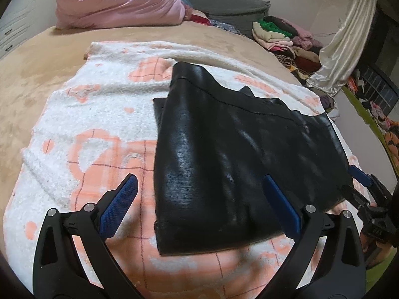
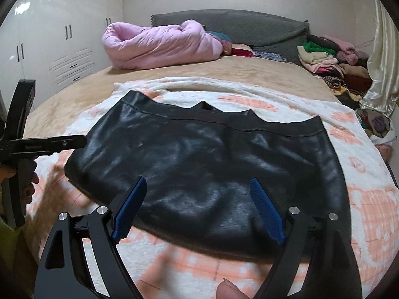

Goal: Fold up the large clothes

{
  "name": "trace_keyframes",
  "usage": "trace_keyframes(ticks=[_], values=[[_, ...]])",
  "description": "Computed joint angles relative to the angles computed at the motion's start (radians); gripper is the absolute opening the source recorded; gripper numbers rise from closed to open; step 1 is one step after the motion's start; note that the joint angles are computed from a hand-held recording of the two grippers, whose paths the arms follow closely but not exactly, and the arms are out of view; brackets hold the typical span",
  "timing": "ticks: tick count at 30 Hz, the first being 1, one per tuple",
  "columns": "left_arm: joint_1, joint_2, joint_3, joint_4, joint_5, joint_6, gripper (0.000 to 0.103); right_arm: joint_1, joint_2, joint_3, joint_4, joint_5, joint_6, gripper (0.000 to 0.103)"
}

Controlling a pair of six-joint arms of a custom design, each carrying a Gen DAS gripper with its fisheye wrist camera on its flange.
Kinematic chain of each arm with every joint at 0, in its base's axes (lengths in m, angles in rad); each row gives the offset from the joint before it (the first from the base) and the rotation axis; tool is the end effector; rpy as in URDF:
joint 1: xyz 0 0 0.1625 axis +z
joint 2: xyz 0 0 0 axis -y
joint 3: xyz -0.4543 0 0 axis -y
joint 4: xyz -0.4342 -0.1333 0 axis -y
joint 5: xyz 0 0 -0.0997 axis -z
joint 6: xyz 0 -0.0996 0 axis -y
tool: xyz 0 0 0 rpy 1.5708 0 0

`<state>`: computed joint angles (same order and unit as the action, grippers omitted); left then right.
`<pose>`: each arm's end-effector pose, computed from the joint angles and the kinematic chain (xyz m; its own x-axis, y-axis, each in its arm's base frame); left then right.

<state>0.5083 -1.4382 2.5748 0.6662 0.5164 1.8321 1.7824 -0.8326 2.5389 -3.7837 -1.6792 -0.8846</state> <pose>-0.0104 -0.2575 0.1940 -0.8383 -0.3210 -0.4408 0.1562 0.6331 -0.7582 0.2001 -0.3480 0.0301 -0.4807 -0.7612 0.4353 -0.8769 0.4198 -0.2342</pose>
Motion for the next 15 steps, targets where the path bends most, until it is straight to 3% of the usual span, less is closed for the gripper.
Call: trace_keyframes(ticks=[1,2,3,5,10,15], values=[[0.004,0.0,-0.002,-0.007,0.001,0.014,0.093,0.001,0.003,0.0,0.001,0.0,-0.001,0.082],[0.009,0.003,-0.005,-0.015,0.001,0.027,0.093,0.005,0.008,0.0,0.004,-0.002,-0.003,0.073],[0.017,0.006,-0.01,-0.024,0.001,0.043,0.093,0.012,0.014,-0.004,0.017,-0.013,-0.005,0.056],[0.045,0.015,-0.026,-0.052,-0.001,0.099,0.093,0.02,0.031,-0.016,0.037,-0.039,-0.002,0.032],[0.142,0.027,-0.08,-0.131,0.007,0.272,0.093,0.035,0.107,-0.073,0.105,-0.173,0.028,0.027],[0.265,0.07,-0.159,-0.152,-0.027,0.426,0.093,0.002,0.138,-0.083,0.09,-0.155,0.05,0.027]])
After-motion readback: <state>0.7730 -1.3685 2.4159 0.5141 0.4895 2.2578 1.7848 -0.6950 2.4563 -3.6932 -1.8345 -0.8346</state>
